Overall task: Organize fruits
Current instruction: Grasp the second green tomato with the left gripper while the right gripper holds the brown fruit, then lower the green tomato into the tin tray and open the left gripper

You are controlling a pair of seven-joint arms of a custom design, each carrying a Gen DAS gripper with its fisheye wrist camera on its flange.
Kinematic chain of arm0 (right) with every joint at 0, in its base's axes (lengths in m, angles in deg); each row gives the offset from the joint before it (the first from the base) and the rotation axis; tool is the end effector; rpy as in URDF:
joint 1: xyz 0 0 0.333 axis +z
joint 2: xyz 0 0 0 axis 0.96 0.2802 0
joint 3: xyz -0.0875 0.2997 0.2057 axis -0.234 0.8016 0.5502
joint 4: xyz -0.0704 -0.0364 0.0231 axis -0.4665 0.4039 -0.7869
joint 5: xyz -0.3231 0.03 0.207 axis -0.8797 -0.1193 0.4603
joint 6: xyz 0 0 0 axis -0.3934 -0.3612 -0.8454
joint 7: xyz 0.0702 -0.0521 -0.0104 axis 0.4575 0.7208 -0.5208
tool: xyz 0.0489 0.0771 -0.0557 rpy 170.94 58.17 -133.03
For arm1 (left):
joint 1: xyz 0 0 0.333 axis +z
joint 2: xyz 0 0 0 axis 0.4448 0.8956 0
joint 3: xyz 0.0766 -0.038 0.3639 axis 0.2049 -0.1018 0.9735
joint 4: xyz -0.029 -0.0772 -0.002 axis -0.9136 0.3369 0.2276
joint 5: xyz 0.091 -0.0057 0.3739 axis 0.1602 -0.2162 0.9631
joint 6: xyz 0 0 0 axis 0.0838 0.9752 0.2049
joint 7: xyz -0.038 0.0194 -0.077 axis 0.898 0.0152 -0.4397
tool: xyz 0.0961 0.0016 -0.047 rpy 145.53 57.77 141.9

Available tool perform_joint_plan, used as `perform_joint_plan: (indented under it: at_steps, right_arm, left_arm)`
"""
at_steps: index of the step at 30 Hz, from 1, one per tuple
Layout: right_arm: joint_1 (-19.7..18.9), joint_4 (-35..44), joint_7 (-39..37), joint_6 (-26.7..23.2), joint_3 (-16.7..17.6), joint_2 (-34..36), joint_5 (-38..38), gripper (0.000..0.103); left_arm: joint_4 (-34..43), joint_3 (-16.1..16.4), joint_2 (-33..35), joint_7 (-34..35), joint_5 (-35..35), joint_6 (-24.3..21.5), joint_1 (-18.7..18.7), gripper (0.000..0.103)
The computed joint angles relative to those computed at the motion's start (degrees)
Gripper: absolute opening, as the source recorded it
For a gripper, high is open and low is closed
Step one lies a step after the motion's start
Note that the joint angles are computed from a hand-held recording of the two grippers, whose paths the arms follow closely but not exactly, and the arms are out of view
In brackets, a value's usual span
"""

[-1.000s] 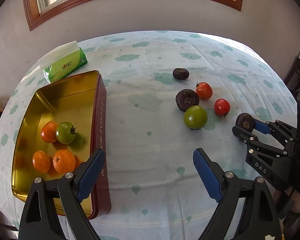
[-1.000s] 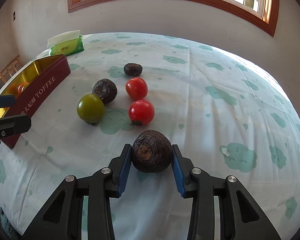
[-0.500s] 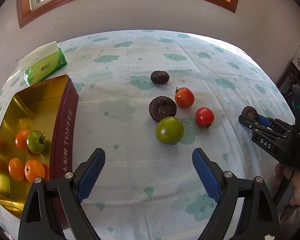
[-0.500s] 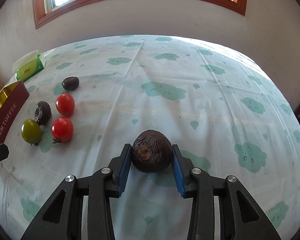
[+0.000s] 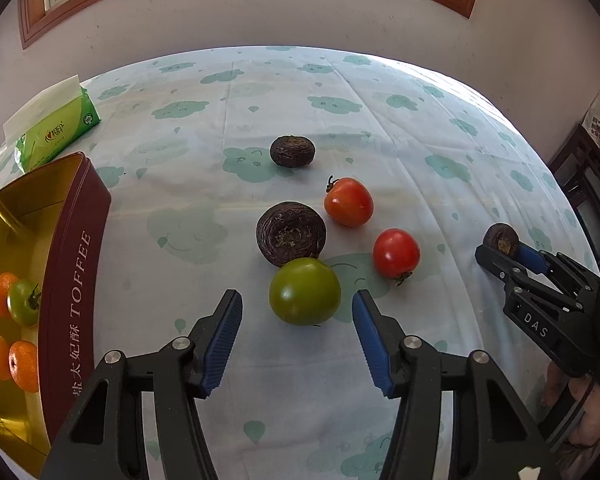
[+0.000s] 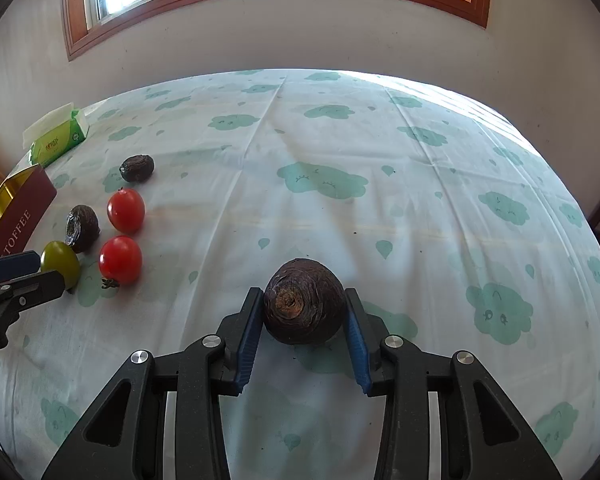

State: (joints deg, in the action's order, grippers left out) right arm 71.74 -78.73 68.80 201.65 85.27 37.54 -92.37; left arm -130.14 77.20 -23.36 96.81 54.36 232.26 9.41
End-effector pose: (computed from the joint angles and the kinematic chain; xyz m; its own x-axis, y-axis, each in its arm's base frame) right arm 0.4063 0.1312 0.4783 -0.2471 -0.9669 0.0631 -0.7425 0.1471 -0.6535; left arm 0.4573 -0.1898 0.5076 -0.4037 -0.9081 0.1110 -0.7962 0.2890 -0.5316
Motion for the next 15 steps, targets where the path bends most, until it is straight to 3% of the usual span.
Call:
perform_joint_plan:
  at_steps: [8,15]
  right_arm:
    - [0.1,0.0,0.0,-0.1,-0.1,0.0,0.0,0.041]
    - [0.1,0.0,0.1,-0.1,0.0,0.0,0.0,0.041]
  left_arm:
    - [0.6,-0.4,1.3,0.6,-0.8,-0.1,0.0,0.035]
    - [-0.8,-0.8,0.1,0.6,1.0,0.5,0.3,0.033]
